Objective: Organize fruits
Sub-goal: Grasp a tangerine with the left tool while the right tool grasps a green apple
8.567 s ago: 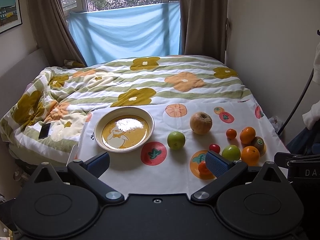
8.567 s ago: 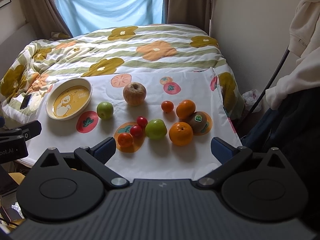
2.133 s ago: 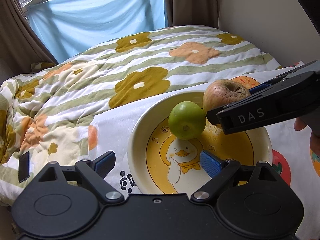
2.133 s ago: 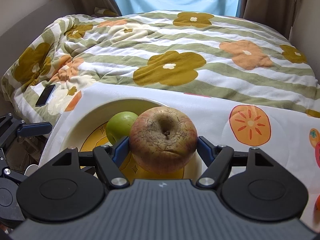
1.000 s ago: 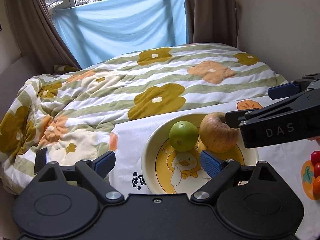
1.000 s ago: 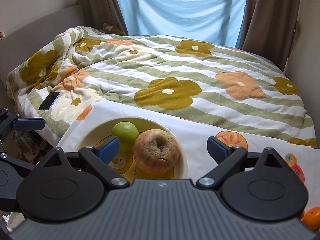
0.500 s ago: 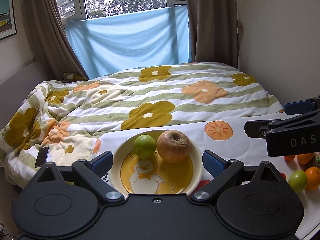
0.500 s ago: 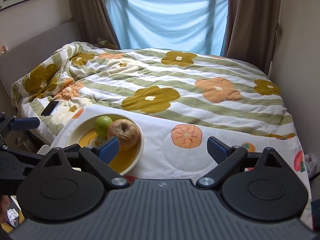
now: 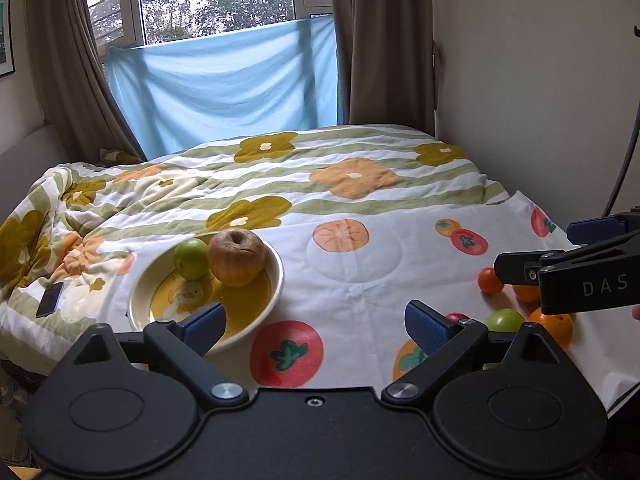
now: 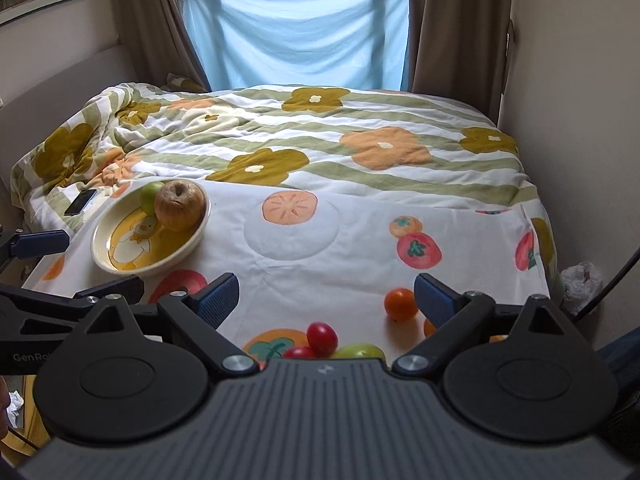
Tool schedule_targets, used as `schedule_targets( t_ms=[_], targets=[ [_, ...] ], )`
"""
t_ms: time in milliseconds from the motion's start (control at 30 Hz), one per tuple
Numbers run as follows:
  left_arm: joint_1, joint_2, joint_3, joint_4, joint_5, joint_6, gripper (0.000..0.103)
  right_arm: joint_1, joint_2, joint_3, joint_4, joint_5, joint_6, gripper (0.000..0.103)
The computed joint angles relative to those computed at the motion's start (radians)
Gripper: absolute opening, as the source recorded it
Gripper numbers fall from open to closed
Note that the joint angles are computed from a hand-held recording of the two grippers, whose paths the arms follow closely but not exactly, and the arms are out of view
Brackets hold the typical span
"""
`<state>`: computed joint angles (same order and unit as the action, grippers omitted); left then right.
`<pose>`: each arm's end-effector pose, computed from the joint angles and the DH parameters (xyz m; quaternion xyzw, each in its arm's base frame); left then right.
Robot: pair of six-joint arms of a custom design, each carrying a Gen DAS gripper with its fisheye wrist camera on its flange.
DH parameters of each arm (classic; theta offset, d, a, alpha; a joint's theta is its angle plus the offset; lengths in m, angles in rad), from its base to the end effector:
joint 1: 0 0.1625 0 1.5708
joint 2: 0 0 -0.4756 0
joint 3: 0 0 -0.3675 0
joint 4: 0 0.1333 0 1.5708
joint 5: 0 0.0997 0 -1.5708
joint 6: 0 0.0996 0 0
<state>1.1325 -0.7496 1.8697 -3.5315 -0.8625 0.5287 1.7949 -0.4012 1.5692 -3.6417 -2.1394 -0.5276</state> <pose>-0.0885 -0.6555 0.1796 0.2728 0.8239 -0.3680 0.3336 0.2354 -0.6741 0.0364 0.2032 -0.8483 0.3758 0.3128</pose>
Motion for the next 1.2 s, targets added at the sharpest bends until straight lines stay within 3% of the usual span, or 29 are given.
schedule_targets(
  t_ms=[267,567,633,800,967,1067,1200],
  targets=[
    [0.003,0.082,0.048,-0.051,-0.003,-0.006,0.098,-0.091,-0.016,0.120,-0.100,0.074,-0.123,0.103],
    [0.021,0.165,0.022,-0.057,-0.042,0.055,0.094,-0.156,-0.010,0.127,-0.076,0.176,-0.223,0.103],
    [0.029,0.174,0.008,-0.030,-0.060,0.057,0.086,-0.166,-0.013,0.125,-0.049,0.196,-0.245,0.103],
    [0.042,0.191,-0.028,0.037,-0.084,0.068,0.078,-0.180,-0.012,0.107,-0.005,0.218,-0.305,0.103],
    [0.050,0.196,-0.048,0.072,-0.090,0.045,0.061,-0.187,-0.016,0.083,0.055,0.227,-0.314,0.103],
    [0.052,0.196,-0.053,0.079,-0.097,0.039,0.045,-0.187,-0.016,0.075,0.074,0.229,-0.315,0.103],
    [0.052,0.192,-0.054,0.089,-0.101,0.035,0.044,-0.186,-0.016,0.066,0.097,0.225,-0.301,0.103]
  ],
)
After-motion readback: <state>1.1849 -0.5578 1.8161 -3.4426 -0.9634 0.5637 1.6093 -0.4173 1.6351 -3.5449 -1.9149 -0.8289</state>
